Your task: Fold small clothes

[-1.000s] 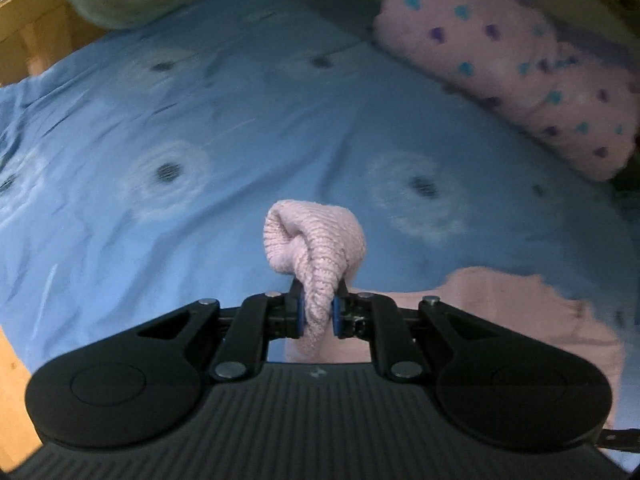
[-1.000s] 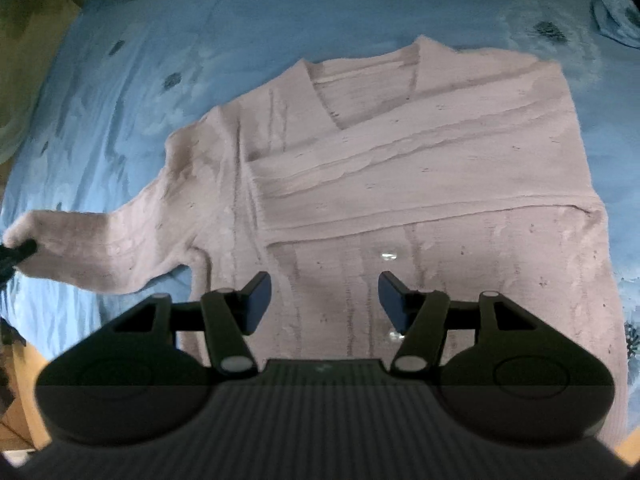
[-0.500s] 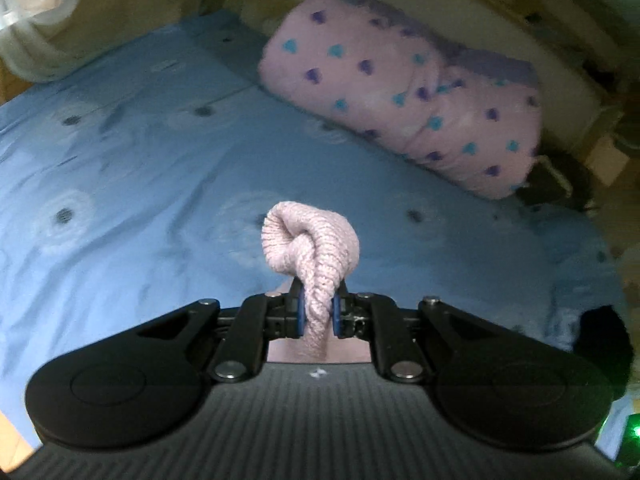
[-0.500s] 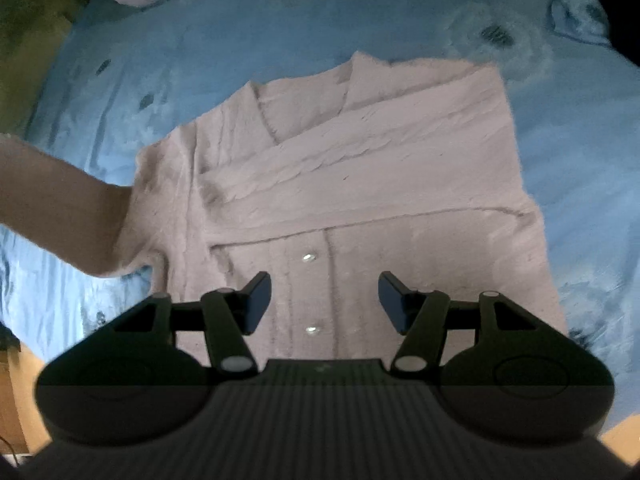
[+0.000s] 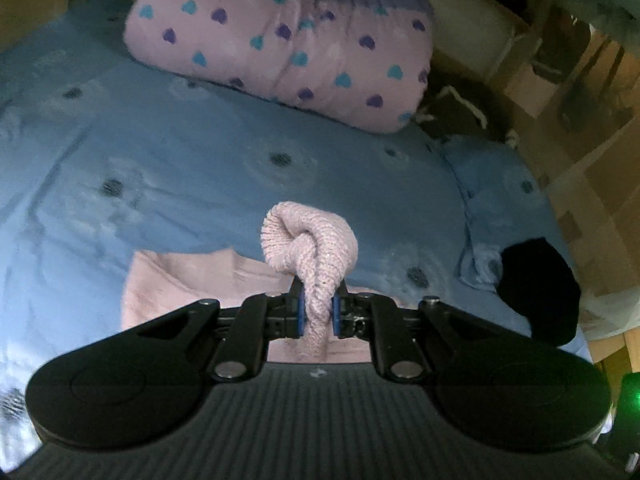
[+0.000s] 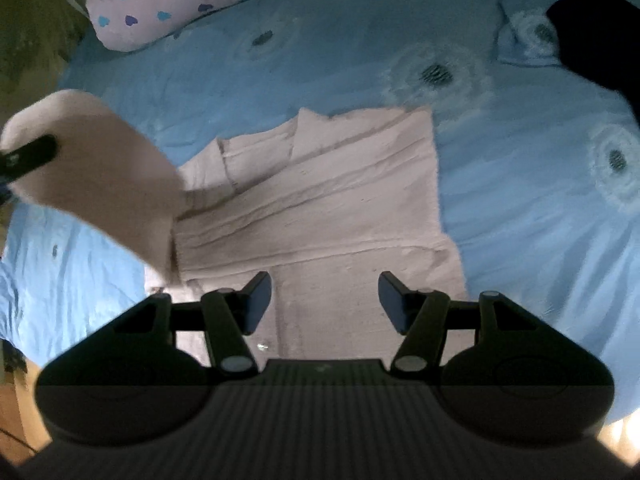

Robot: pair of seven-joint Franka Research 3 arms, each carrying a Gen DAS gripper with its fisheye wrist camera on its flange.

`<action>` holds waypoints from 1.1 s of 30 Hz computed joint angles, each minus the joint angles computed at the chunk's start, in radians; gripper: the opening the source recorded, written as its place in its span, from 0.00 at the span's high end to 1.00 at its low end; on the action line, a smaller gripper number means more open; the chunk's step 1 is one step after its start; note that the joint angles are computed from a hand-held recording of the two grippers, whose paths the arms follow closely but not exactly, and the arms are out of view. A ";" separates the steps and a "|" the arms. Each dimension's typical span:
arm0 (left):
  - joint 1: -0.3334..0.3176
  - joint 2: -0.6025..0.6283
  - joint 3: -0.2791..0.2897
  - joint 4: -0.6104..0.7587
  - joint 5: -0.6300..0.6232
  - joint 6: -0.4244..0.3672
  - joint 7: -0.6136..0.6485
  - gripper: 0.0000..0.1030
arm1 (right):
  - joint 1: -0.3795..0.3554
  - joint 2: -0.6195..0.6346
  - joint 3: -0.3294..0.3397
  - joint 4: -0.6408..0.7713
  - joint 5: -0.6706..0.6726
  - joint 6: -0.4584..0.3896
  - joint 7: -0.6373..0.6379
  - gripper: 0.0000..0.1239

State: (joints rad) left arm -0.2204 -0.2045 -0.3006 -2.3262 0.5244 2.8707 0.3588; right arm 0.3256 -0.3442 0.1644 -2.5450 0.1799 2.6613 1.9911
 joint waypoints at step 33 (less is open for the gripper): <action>-0.097 0.209 0.048 0.120 -0.128 -0.240 0.178 0.31 | 0.017 0.170 -0.083 0.016 0.284 0.119 -0.227 0.51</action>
State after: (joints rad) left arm -0.3169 0.0045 -0.2528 -2.2058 0.3962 2.6306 0.5369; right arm 0.3428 -0.1743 0.0813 -2.5295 0.4643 2.7806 1.7646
